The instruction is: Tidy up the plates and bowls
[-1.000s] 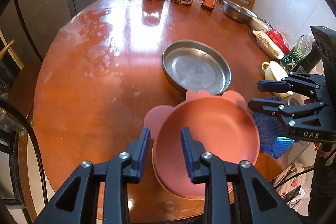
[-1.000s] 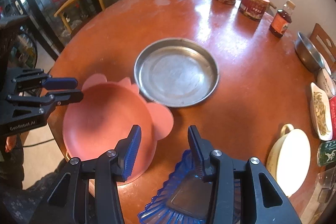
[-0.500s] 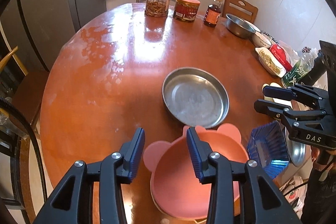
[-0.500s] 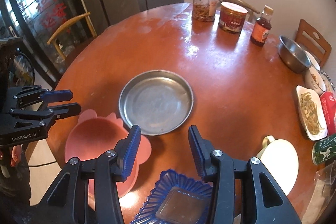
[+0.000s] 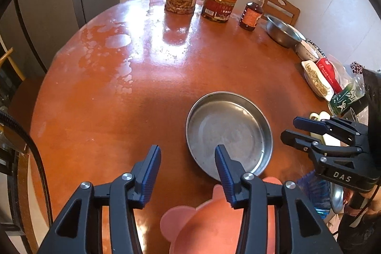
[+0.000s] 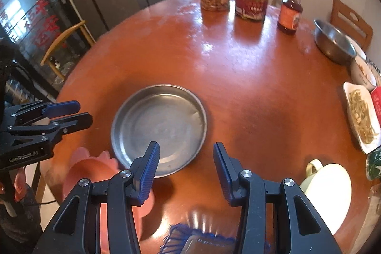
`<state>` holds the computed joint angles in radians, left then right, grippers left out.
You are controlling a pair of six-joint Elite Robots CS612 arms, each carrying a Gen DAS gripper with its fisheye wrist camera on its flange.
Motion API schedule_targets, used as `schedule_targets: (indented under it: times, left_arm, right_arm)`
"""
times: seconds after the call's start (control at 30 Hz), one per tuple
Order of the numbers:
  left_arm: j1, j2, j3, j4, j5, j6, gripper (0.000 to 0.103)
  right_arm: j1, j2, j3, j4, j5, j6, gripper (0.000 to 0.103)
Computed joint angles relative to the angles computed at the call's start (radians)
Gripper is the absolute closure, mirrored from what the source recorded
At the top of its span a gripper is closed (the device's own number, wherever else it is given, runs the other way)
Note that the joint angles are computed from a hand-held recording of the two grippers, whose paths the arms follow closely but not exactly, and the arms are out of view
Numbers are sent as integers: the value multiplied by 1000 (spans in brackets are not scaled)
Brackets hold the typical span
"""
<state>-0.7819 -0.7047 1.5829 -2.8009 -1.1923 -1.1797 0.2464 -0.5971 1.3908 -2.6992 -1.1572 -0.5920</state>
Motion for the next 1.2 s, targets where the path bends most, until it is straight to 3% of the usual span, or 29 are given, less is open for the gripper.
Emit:
schedule_targets:
  times: [0.6,0.7,0.97,1.2]
  left_arm:
    - [38,64,-50,-36,-90,37,56]
    - [45,73,-54,-51,-124,34,64]
    - [47,88,-78,-12,-135,52,81]
    - [43,93,-94,10,-127,74,86]
  right_arm:
    - [15,77,-112,127,-54,12,78]
    - [15,79,-112,133,-44,7,82]
    - [16,79,-111,134,-39,-4,86]
    - [16,78,-104,121,-28,-13,89]
